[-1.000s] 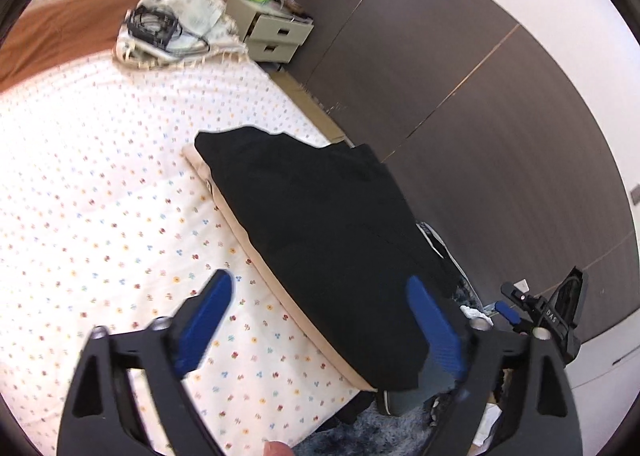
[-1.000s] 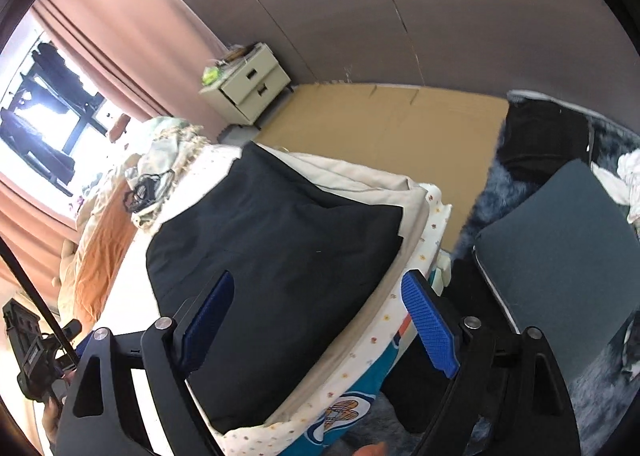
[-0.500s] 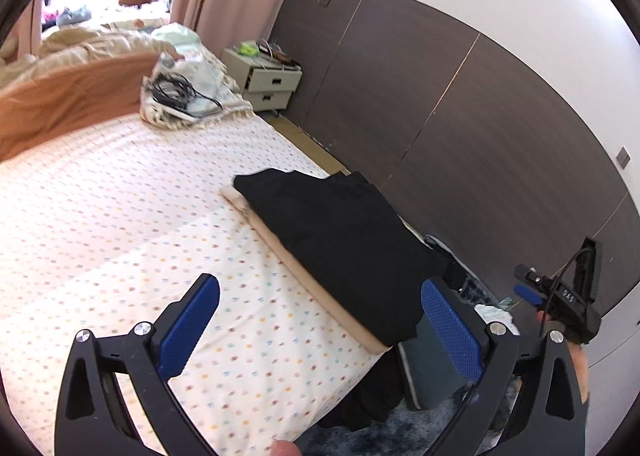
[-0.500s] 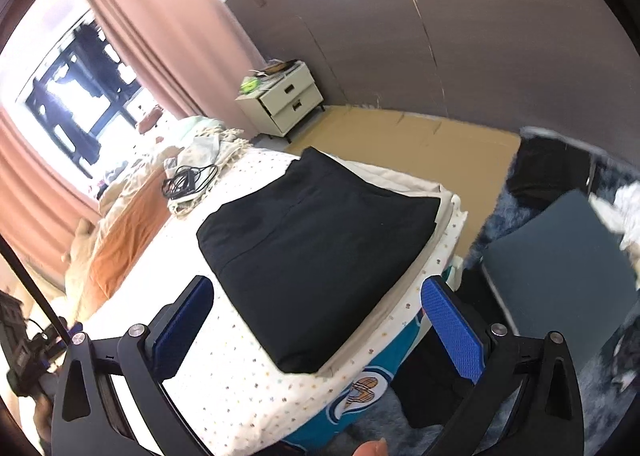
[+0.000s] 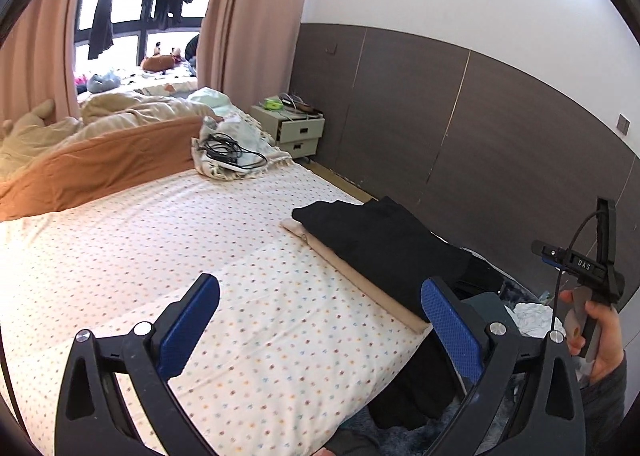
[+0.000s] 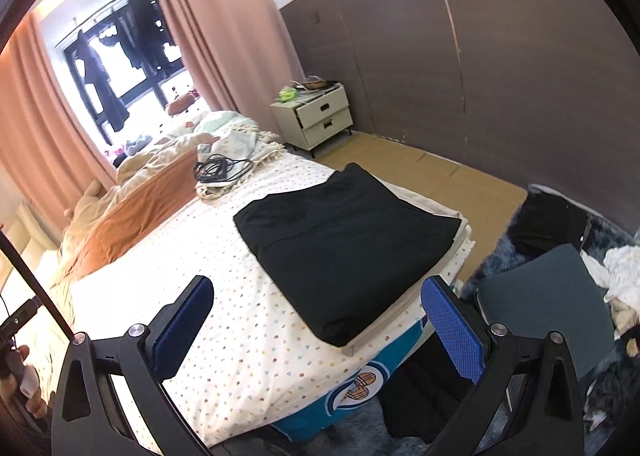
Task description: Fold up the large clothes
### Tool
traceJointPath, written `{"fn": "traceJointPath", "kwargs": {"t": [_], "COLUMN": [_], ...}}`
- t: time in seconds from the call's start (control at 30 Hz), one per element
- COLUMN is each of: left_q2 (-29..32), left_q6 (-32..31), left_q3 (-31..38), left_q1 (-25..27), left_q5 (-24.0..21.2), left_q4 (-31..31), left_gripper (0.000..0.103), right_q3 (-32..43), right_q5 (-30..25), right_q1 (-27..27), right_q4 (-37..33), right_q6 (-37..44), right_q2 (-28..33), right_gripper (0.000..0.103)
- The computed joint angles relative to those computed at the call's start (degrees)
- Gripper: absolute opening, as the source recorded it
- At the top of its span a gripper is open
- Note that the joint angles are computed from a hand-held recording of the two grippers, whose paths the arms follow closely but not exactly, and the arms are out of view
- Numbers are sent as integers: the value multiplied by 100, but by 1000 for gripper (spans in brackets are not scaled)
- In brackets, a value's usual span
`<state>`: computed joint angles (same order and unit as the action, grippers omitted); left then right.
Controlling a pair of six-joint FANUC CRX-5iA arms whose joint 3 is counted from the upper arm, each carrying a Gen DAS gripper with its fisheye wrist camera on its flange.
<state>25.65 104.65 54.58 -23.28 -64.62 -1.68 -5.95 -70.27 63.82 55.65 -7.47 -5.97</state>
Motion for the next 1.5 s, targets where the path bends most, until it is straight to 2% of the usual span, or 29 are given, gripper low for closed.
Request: {"fn": "traceJointPath", "kwargs": {"t": [0.17,0.27,0.47,0.57,0.8,0.93,1.07,1.17,1.33,1.5], "left_q2": [-798,-1177,-1810,-2001,-2457,-2671,-2792,-2965,-3000,-3104], "left_q6": [277,474,1054,1490,2236,2624,2956,3259,3710,4204], "left_q3": [-1050,-1454,-2033,-2120,-2555,-2709,-2683,-2806,-2804,-3019], "left_q1": [-41,-124,-440,-704,-1253,-1624,-2136,-2389,-3108,-3515], "left_q5": [437,531,510,280,204,39,-362,-450,-1120,-1433], "left_q4": [-232,-491,-1256,-1793,-2495,-2939,-3561,-3848,-4828,-5239], "left_gripper": [103,103,103,103,103,103,103,103,103,103], "right_q3": [-30,-128,-608,-871,-1300,-1526,-1834,-1992,-2087,-2201], "right_q5": [-179,-166,-340,-449,-385,-329,-276,-212,-229,-119], "right_q1": [296,470,849,1015,1368,1571,1775,1885,2042,2134], "right_q4": [207,384,873,969,1203,1360,1524,1589,1678,1735], "right_q6": [-19,-138,-520,-749,-1087,-1125,-1291,-1380,-1407,-1454], "right_q2": [38,8,-150,-232,-414,-534,-693,-759,-676,-624], "right_gripper": [103,103,103,103,103,103,103,103,103,103]}}
